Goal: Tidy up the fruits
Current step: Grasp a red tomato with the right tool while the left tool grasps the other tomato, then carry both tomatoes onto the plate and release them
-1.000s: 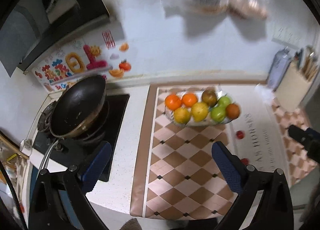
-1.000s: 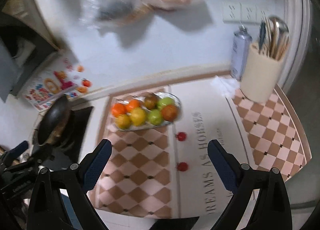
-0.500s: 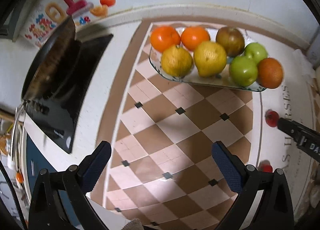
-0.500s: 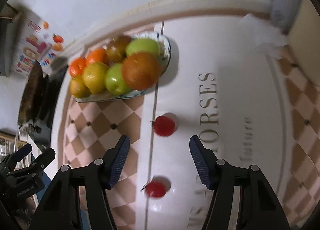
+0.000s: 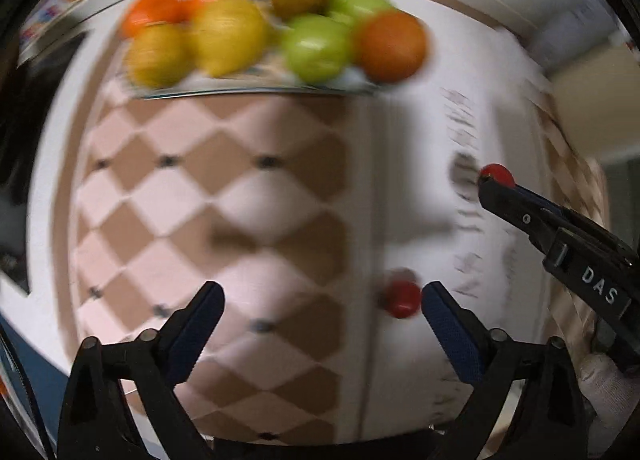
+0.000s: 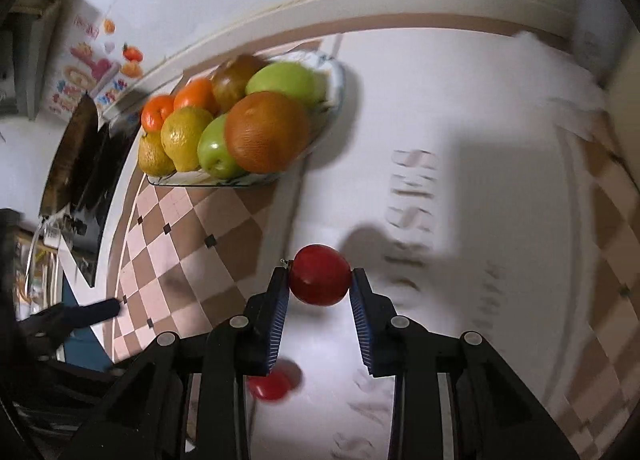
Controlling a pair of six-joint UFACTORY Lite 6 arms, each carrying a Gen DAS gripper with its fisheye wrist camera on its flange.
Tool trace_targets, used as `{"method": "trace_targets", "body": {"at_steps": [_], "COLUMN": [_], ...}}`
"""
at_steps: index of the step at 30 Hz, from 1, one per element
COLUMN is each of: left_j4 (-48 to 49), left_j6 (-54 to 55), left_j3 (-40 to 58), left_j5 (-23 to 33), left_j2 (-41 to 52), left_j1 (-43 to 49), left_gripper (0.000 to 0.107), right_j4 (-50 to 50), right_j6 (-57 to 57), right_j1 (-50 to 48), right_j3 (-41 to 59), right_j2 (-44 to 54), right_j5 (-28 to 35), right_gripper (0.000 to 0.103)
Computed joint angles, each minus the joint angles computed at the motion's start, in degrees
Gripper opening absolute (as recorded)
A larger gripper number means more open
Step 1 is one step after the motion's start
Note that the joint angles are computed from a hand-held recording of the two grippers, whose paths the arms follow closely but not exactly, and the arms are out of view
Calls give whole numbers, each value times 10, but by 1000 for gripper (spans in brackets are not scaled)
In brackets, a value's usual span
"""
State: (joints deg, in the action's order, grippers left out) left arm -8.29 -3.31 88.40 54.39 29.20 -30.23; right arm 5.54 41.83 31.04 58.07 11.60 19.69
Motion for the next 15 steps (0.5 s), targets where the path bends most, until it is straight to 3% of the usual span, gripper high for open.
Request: {"method": "trace_targets", "body": {"at_steps": [8, 12, 15], "left_j4": [-47, -53, -49], "left_j6": [36, 38, 40], "left_j3": [21, 18, 6], "left_j5": [9, 6, -6], "left_j2": [60, 71, 62], "left_j1": [-55, -70, -79], "left_gripper": [68, 36, 28], "right_j4": [-52, -47, -61], "right_j6": [118, 132, 151], "right_j1": [16, 20, 27], "right_j3": [-171, -214, -218], "right_j2": [-146, -177, -183], "right_j5": [-2, -13, -10], "right_gripper": [34, 34, 34]}}
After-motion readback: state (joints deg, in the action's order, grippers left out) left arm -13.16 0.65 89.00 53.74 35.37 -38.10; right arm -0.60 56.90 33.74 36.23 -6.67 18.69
